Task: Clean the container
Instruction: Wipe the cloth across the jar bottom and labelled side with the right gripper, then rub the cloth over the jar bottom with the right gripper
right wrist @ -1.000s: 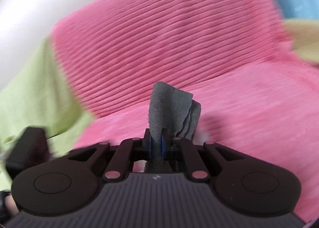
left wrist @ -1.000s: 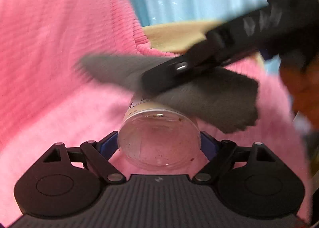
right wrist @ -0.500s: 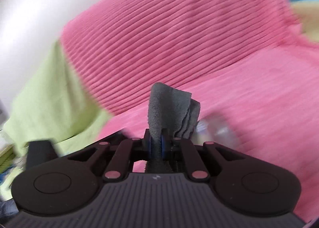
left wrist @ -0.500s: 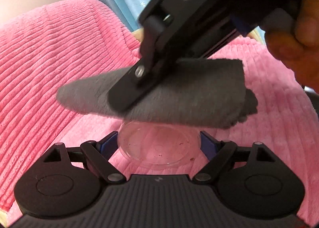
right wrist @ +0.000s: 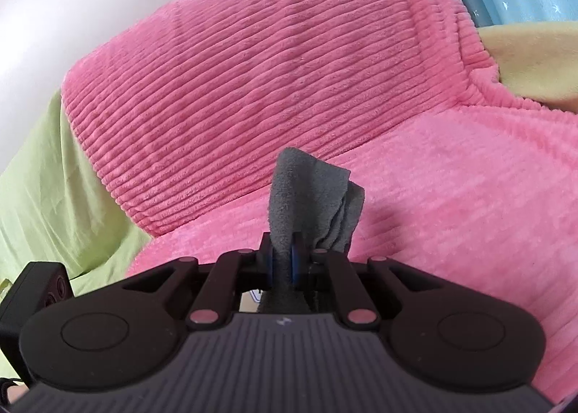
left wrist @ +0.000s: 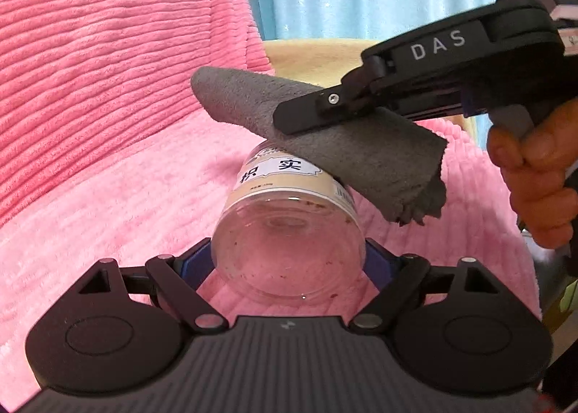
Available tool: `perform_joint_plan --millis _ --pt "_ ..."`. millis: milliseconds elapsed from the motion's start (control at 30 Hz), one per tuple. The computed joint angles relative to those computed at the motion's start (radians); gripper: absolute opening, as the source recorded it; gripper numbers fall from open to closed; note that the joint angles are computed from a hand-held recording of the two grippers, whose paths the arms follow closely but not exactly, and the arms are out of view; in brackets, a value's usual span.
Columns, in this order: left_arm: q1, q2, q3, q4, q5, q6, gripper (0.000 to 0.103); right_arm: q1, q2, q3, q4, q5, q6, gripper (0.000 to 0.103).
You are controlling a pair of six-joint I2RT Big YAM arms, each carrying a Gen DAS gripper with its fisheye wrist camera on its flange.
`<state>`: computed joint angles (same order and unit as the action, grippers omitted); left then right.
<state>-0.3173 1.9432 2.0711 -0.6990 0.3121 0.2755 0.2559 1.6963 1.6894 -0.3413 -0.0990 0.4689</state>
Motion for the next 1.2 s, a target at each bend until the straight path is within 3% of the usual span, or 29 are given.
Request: perform_joint_plan --millis 167,267,400,600,667,767,967,1033,1133,1200 --pt "-0.041 -0.049 -0.089 0.085 -0.159 0.228 0.085 0.001 -0.003 0.01 -0.018 -0.17 -0.052 0.007" --pt "-0.055 -0.058 -0.114 0.119 -0.194 0.29 0.085 0.011 0.002 0.023 -0.038 -0.155 -0.116 0.007" --pt "-0.058 -0.05 -0.108 0.13 -0.195 0.308 0.085 -0.002 0.001 0.011 -0.017 -0.007 -0.03 0.007" --pt "-0.062 -0.06 -0.129 0.13 -0.202 0.297 0.085 0.007 0.012 0.028 -0.029 -0.163 -0.071 0.007" --pt "-0.063 -0.064 -0.137 0.135 -0.201 0.3 0.085 0.007 0.018 0.036 -0.028 -0.133 -0.076 0.007" --pt "-0.067 -0.072 -0.152 0.15 -0.202 0.313 0.085 -0.005 0.017 0.026 -0.009 -0.041 -0.011 0.007" --pt "-0.067 -0.072 -0.155 0.148 -0.202 0.306 0.085 -0.004 0.012 0.017 -0.005 -0.02 -0.02 0.007" --pt "-0.065 -0.074 -0.156 0.146 -0.199 0.297 0.085 -0.002 0.012 0.024 -0.017 -0.046 -0.028 0.007" --pt "-0.067 -0.081 -0.168 0.151 -0.205 0.299 0.085 -0.005 0.014 0.03 -0.026 -0.197 -0.031 0.007" --pt "-0.07 -0.086 -0.179 0.16 -0.212 0.31 0.085 0.001 0.015 0.038 -0.041 -0.199 -0.078 0.007"
